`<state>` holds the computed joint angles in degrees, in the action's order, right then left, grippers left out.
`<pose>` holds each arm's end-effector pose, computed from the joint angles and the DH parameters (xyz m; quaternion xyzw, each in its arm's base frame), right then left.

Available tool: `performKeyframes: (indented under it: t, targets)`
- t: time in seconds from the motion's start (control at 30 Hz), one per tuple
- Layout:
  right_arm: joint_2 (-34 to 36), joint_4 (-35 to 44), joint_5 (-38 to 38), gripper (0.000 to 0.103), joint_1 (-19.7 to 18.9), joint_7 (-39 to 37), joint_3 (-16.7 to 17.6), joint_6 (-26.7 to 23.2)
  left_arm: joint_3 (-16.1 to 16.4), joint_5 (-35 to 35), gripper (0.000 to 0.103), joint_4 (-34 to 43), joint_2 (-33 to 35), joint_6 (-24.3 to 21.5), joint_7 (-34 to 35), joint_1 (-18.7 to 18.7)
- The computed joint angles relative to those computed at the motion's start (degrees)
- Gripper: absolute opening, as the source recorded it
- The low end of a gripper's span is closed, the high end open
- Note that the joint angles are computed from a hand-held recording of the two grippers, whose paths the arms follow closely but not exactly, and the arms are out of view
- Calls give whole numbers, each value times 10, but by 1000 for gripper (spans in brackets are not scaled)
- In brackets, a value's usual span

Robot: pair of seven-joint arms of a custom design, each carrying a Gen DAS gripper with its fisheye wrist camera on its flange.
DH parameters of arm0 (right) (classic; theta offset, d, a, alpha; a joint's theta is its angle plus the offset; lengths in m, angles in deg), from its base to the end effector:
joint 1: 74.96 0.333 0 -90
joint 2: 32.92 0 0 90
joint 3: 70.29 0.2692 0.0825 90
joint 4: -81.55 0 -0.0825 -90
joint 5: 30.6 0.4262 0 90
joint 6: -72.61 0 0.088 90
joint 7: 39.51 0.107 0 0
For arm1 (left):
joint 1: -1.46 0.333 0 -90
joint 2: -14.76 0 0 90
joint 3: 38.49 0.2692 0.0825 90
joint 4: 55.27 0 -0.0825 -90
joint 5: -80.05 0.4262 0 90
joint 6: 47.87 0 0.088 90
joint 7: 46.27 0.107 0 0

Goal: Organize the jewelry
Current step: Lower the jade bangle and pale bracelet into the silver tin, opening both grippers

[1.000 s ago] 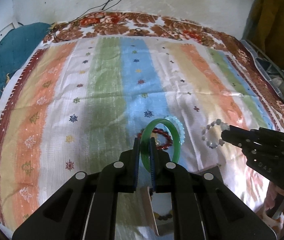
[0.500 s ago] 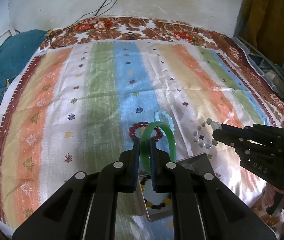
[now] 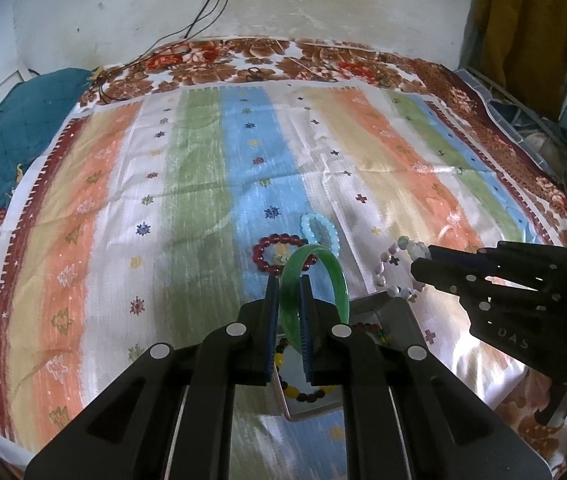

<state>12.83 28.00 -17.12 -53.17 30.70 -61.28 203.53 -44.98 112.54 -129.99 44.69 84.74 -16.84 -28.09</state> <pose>0.7216 0.3785 0.4350 -0.8607 0.4007 -0.0558 0.3091 0.6369 -0.4284 0.4482 -0.7248 0.6086 -0.2476 0.2072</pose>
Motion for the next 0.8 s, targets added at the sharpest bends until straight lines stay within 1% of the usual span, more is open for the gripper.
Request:
performKeyframes:
  t: [0.13,0.33,0.47,0.5,0.53,0.57,0.6,0.63,0.67,0.8]
  targets:
    - [-28,-45,-4,17,1,-8,-1,17,-2,0,9,-16,-10,6,-7,-1]
    - [-48,-77,7,17,-7,-21,7,13,-10,-9,9,-38,-23,12,-9,3]
    - [-54,-87,26,17,-15,-31,15,-3,-20,-38,10,-49,-23,27,6,15]
    - [-56,-90,29,18,-16,-32,15,-5,-21,-45,14,-55,-25,36,5,18]
    - [-57,-91,35,19,-18,-34,17,-8,-22,-52,19,-61,-29,45,2,21]
    - [-60,-96,39,27,-19,-34,17,-7,-20,-53,32,-64,-30,47,-1,20]
    - [-62,-99,40,33,-19,-33,16,-5,-16,-46,38,-66,-33,47,-9,17]
    - [-64,-101,41,44,-19,-33,15,-2,-13,-41,39,-70,-36,48,-18,15]
    - [-63,-100,40,46,-18,-30,13,-1,-12,-40,39,-74,-39,52,-24,15]
    - [-52,-85,32,46,-14,-19,7,-8,-14,-43,40,-83,-43,54,-32,21]
